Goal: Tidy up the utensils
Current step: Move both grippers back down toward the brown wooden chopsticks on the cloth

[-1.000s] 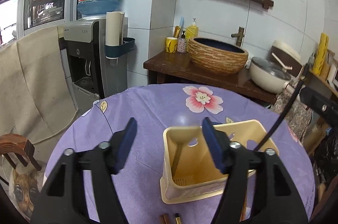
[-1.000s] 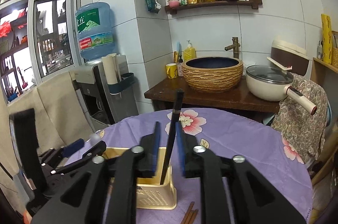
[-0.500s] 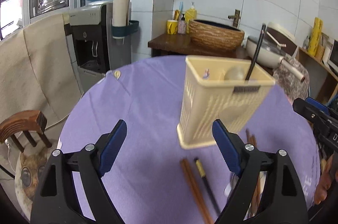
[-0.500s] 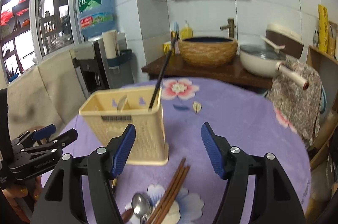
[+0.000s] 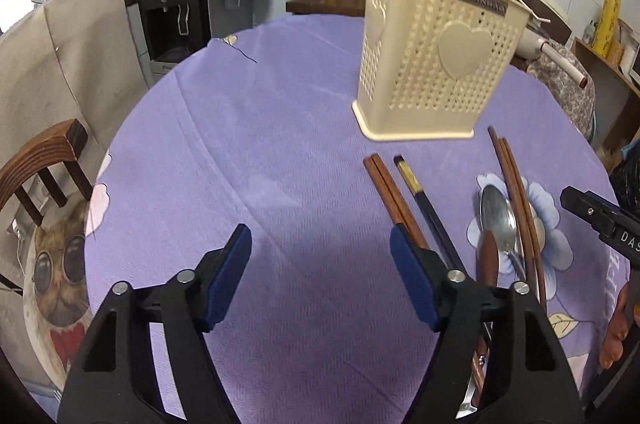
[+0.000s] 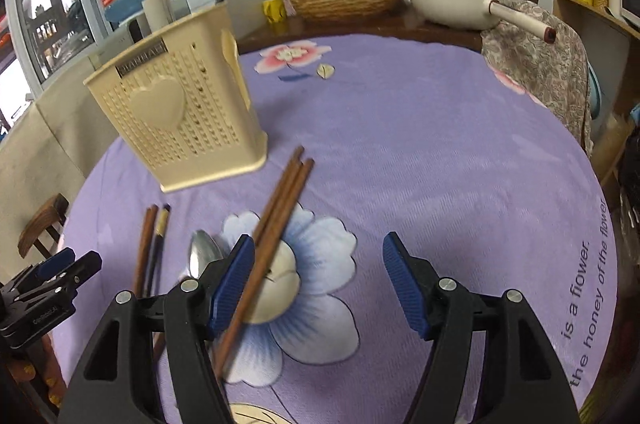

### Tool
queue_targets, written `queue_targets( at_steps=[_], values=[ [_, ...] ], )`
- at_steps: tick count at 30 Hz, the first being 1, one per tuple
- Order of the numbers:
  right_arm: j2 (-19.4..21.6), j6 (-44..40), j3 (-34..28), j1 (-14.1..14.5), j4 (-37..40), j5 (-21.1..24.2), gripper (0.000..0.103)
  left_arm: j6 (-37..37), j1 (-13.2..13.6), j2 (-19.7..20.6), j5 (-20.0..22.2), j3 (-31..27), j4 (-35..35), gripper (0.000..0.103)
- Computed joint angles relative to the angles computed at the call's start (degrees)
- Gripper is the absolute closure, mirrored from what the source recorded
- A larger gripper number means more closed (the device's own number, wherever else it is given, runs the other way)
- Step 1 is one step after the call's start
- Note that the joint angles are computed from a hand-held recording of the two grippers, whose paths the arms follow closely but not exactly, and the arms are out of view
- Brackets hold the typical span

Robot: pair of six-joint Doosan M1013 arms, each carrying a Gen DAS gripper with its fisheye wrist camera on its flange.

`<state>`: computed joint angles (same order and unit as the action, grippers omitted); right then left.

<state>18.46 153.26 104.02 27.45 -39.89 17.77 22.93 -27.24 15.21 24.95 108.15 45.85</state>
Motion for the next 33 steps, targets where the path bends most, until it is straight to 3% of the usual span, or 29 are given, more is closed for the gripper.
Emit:
queue_targets(
  at_steps=[8, 21, 33],
  values=[
    [0.65, -7.21, -0.6, 0.12, 6.05, 0.9, 0.039, 2.88, -0.35, 0.21, -1.05, -0.06, -3.7, 0.04],
    [3.29, -23.23, -4.65, -0.57, 21.63, 4.26, 0.053, 5.33, -0.65, 0.74, -0.42, -0.85, -5.9, 0.04],
    [5.7, -21.47, -8.69, -0.29, 15.45, 11.21, 0.063, 7.01, -0.77, 1.78, 0.86, -2.0, -6.66, 0.04]
  ],
)
